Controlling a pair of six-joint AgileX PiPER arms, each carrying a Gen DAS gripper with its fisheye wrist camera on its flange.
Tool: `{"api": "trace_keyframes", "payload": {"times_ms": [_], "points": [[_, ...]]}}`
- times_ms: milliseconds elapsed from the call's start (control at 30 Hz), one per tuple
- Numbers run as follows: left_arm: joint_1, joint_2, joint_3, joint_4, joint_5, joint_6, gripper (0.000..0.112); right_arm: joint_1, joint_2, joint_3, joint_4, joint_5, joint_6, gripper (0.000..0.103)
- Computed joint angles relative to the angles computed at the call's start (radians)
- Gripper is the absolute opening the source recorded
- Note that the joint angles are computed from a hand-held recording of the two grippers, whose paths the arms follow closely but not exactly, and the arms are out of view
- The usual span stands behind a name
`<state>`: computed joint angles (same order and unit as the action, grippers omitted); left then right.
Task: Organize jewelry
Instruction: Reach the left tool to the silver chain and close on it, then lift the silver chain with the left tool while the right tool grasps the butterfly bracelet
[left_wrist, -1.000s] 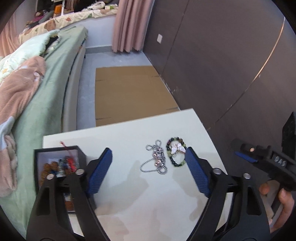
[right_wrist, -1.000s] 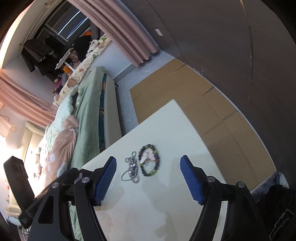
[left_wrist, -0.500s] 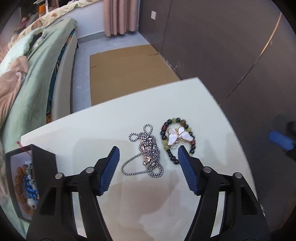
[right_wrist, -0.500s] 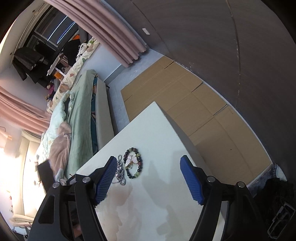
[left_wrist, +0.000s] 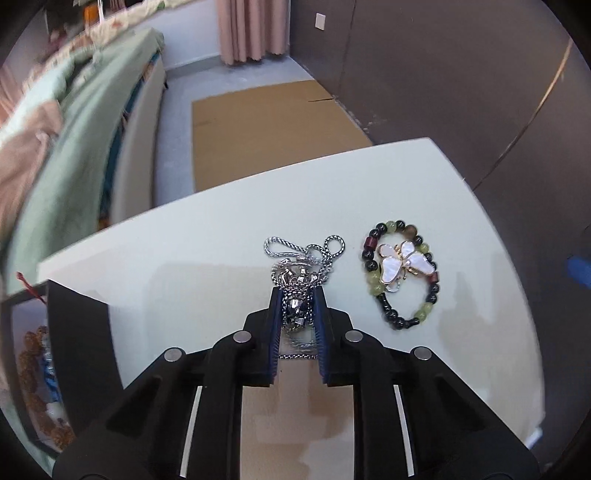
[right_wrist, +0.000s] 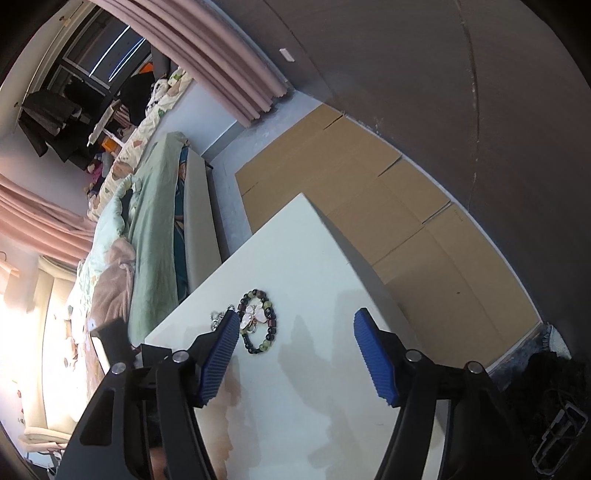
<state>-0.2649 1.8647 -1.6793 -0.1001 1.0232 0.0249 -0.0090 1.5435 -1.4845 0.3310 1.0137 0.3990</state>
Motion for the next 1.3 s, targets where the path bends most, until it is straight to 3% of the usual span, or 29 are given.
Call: {"api": "trace_keyframes", "payload": {"times_ms": [333,667,933,1133,1300], "points": [[0.09,-0.103,0.052,-0.127,-0.007,0.125,0.016,0.111,0.127,-0.101,-0.042,0.029,0.042,0.047],[0.232,-0.185,0.091,-0.304,-0.001,0.283,0.015,0.181,0.203,-0.121,-0.046,-0.018,0.081,0.03],[0.344,-0.193,0.071,-0.413,0.05,0.351,0.015,0.225,0.246,-0.142,-0.076,-0.065,0.143,0.029],[0.398,-0.188,0.067,-0.462,0.075,0.376,0.015,0.202,0.261,-0.083,0.084,-0.137,0.123,0.028],[0.439,-0.185,0.056,-0.5,0.094,0.394,0.015,0.226,0.269,-0.068,0.018,-0.181,0.241,0.028]]}}
